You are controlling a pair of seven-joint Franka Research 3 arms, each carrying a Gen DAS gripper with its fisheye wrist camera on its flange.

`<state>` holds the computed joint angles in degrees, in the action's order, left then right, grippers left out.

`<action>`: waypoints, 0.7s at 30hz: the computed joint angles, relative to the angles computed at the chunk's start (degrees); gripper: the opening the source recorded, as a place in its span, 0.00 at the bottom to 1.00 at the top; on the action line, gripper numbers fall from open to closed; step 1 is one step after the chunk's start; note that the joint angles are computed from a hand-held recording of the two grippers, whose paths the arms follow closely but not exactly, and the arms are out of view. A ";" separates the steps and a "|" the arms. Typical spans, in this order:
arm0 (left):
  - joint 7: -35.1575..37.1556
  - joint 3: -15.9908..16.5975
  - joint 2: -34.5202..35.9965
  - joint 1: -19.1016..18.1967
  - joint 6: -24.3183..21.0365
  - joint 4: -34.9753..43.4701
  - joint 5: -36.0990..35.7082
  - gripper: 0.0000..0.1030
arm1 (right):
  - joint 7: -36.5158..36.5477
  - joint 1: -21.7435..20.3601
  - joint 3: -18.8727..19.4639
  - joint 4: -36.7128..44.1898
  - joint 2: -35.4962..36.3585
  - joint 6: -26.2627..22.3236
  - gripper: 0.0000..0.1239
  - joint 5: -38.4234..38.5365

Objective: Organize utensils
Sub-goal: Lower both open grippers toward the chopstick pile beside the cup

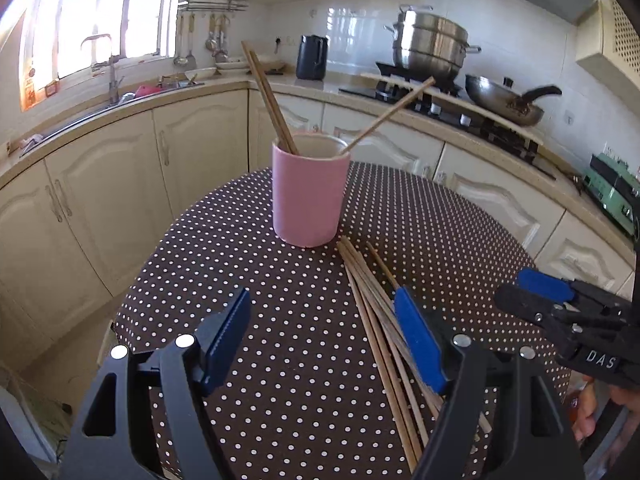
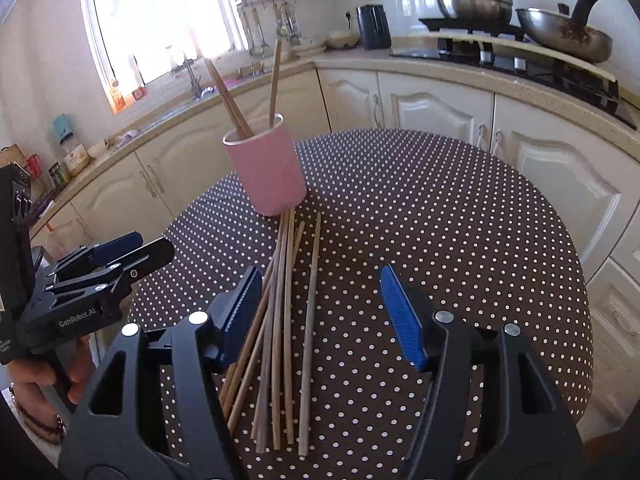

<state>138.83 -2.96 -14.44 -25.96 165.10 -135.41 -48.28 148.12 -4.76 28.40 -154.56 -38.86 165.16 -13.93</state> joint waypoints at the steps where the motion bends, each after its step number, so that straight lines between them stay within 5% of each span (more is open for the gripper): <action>1: -3.23 -1.23 0.78 1.43 -1.38 0.71 3.69 0.70 | -1.04 0.79 -1.08 0.25 0.60 -0.08 0.50 0.22; 7: -12.26 -4.78 5.05 4.53 -6.63 4.91 14.04 0.70 | -7.22 5.69 -7.57 2.31 4.36 -2.77 0.50 3.05; 9: -15.44 -6.01 6.27 5.55 -7.20 5.67 17.92 0.58 | -9.44 7.22 -9.23 3.05 5.46 -4.17 0.50 4.03; 12: -18.67 -6.76 8.24 6.89 -10.44 7.38 22.05 0.53 | -13.11 9.86 -12.09 4.10 7.93 -5.25 0.45 6.09; 21: -21.21 -8.52 9.99 8.82 -10.74 6.70 27.67 0.52 | -15.16 10.73 -13.07 7.02 13.82 -5.06 0.44 7.93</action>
<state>117.62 -11.48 -4.44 -17.14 154.36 -128.72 -20.61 132.96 5.97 15.33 -147.54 -25.04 160.09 -6.00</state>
